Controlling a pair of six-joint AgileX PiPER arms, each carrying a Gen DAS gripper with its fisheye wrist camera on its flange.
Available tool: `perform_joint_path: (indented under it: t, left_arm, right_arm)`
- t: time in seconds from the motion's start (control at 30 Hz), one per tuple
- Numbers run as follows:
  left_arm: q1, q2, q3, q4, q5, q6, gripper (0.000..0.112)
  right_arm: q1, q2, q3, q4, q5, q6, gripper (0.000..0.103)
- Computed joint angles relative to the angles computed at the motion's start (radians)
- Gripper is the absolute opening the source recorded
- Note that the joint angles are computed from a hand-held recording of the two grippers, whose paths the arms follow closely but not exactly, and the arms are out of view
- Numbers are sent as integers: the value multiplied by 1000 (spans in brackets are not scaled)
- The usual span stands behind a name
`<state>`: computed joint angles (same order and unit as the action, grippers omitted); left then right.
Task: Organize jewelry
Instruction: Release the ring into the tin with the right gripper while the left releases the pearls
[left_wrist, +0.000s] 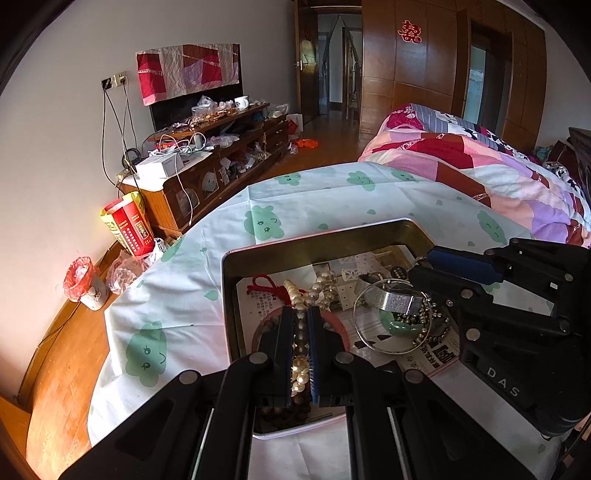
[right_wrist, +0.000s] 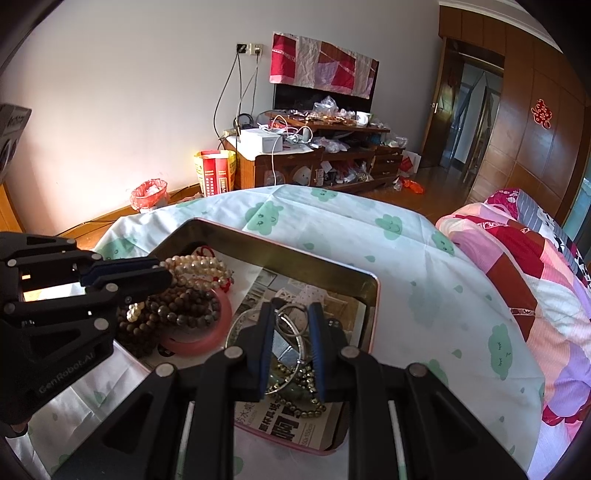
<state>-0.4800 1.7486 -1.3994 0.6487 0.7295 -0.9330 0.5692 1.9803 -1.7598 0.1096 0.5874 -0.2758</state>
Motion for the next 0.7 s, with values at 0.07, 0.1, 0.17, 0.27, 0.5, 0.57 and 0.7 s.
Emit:
perform_joint_path:
  t: [0.07,0.1,0.17,0.27,0.5,0.57,0.7]
  left_arm:
    - [4,0,3,-10,-5,5,6]
    - [4,0,4,-9,-6,2,6]
    - [3,0,8,-12,-9,2,6]
    - [1,-2,11,-11,-12,-2,6]
    - [-25,-12,15,53,17,-71,57]
    - [-47,-37,47,135,30,-170,71]
    - [-54,-89,92,124,3,-188,71]
  right_arm:
    - [-1,0,-1,6,3,-4,21]
    - [-1,-1,3,8,0,-6,21]
    - [-1,0,1,8,1,-4,21]
    - [1,1,2,0,3,-1,22]
    - [-11,-28,52,20,-25,-5,39]
    - [-11,-45,81,12,-43,8,45]
    - [-14,-93,152,-5,-77,36,55]
